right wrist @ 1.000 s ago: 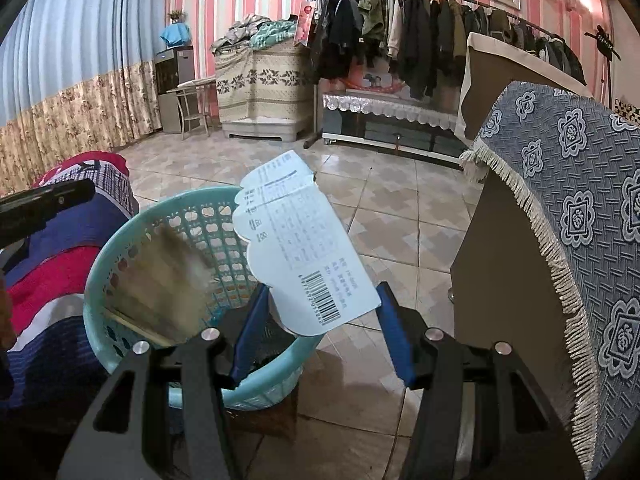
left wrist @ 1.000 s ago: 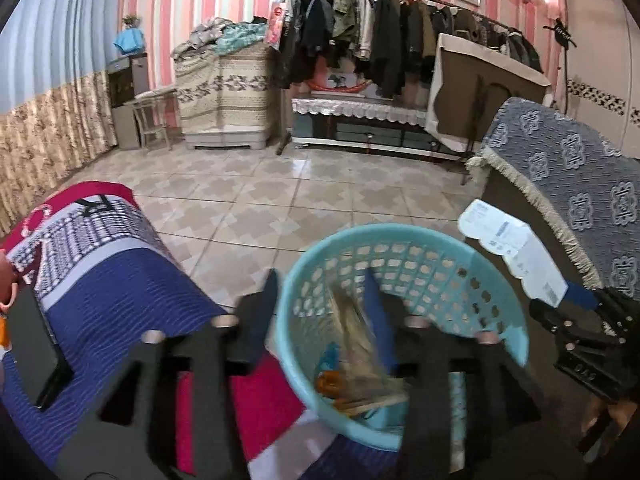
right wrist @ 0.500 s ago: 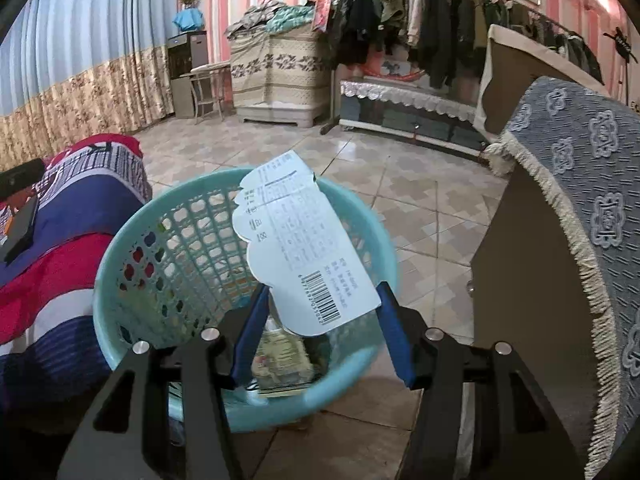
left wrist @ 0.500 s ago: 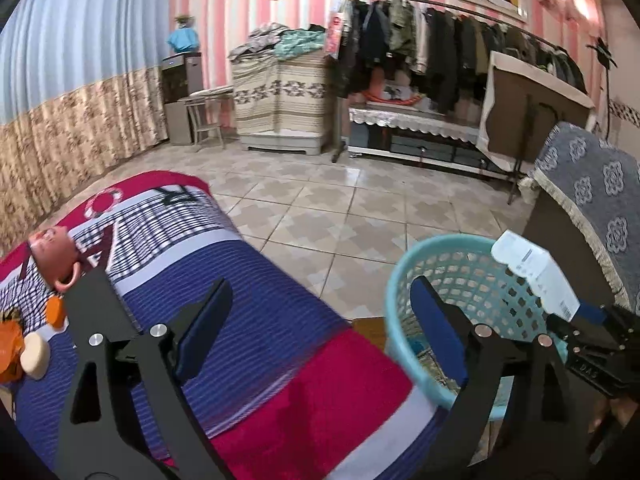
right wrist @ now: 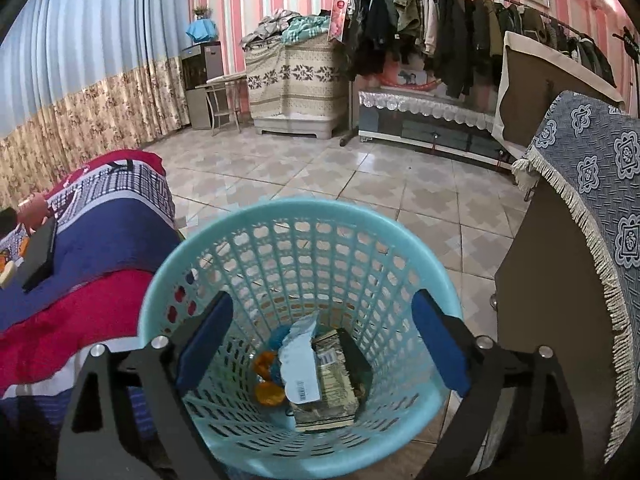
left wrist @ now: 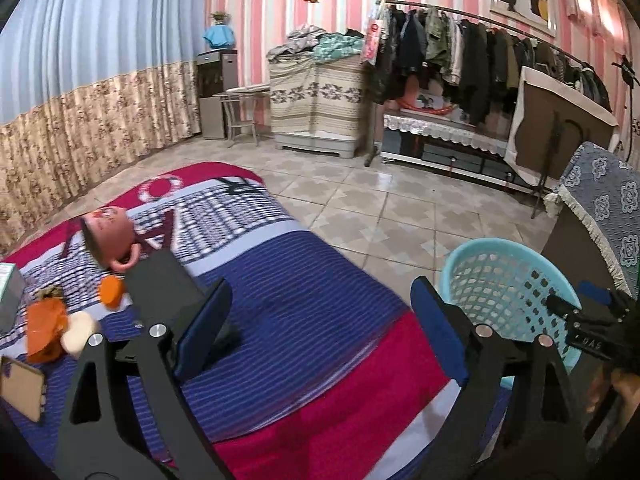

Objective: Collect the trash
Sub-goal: 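Move both tools back over the bed toward the remaining items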

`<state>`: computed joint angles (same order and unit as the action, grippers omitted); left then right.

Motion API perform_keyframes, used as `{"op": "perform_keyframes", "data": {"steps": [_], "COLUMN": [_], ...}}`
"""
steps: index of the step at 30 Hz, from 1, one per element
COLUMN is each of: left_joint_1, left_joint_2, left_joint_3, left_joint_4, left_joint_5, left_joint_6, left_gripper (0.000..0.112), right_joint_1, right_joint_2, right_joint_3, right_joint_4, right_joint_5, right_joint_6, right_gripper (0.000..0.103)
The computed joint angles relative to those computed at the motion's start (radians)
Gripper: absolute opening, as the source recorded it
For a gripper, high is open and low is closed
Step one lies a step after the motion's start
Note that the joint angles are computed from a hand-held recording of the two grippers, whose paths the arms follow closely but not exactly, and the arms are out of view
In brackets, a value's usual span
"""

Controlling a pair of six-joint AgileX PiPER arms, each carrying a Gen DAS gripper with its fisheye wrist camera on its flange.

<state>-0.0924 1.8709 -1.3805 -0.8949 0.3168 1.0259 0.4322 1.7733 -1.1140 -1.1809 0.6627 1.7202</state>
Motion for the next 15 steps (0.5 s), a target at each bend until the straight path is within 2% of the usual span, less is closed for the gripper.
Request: {"op": "perform_keyframes", "data": {"steps": [6, 15], "left_joint_1": [0.109, 0.291], "left_joint_2": [-0.051, -0.095], "left_joint_3": [0.029, 0.024], "left_joint_4": [-0.034, -0.004], "left_joint_5": [0.037, 0.103], "left_joint_6": [0.045, 0.060], "left_gripper": [0.090, 0.091], "right_joint_1": [0.050, 0.132], "right_joint_2": [-0.014, -0.009], "right_joint_3": [-0.028, -0.105], "right_joint_4": [0.005, 0.020], "right_joint_5": [0.040, 0.097], "right_joint_6": [-0.002, -0.024], "right_gripper": [0.091, 0.091]}}
